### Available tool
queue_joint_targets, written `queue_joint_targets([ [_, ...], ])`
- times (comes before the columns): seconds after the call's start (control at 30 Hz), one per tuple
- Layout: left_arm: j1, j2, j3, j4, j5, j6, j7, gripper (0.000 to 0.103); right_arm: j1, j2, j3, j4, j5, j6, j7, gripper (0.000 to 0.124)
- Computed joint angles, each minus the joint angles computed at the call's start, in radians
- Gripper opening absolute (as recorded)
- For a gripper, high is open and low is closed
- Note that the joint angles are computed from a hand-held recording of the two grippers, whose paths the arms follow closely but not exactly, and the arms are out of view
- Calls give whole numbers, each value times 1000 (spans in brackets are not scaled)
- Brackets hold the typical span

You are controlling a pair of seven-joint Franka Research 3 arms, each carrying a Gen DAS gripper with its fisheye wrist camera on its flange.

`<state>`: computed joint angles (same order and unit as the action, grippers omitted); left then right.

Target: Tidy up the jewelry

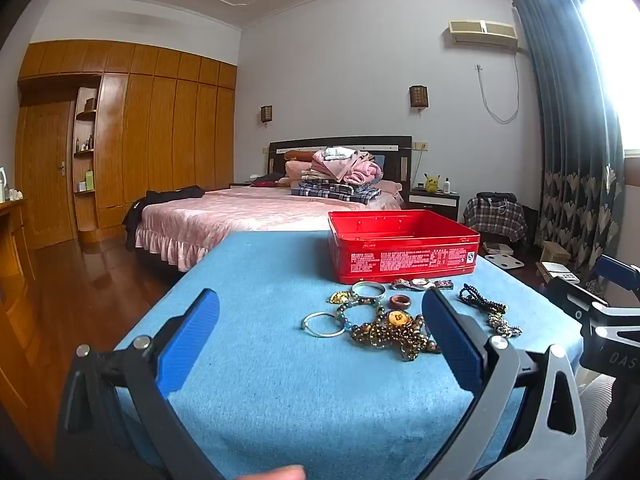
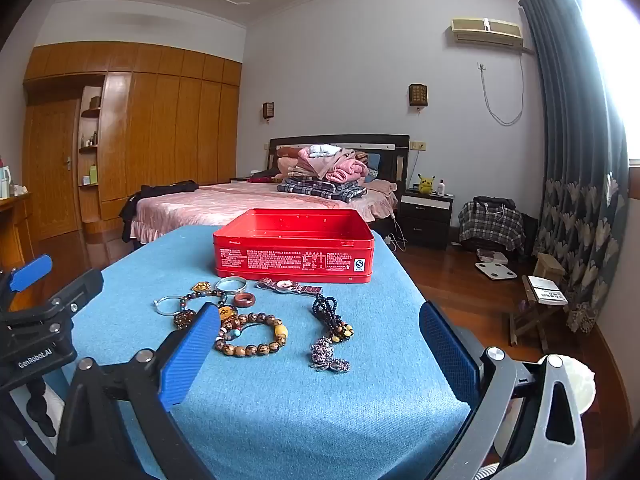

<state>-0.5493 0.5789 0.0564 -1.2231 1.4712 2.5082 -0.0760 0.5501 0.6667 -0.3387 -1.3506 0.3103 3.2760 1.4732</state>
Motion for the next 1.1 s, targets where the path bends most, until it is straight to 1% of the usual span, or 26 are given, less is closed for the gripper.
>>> queue_joint_targets([
  [0.67,-1,-1,1,-2,0,-1,1,98,7,2,-10,-1,4,2,1,97],
  [0.73,1,-1,-1,-1,-3,0,1,98,0,3,-1,3,2,-1,-3,97],
  [1.1,4,2,1,4,-7,3,8,98,0,0,-1,-2,1,1,-2,97],
])
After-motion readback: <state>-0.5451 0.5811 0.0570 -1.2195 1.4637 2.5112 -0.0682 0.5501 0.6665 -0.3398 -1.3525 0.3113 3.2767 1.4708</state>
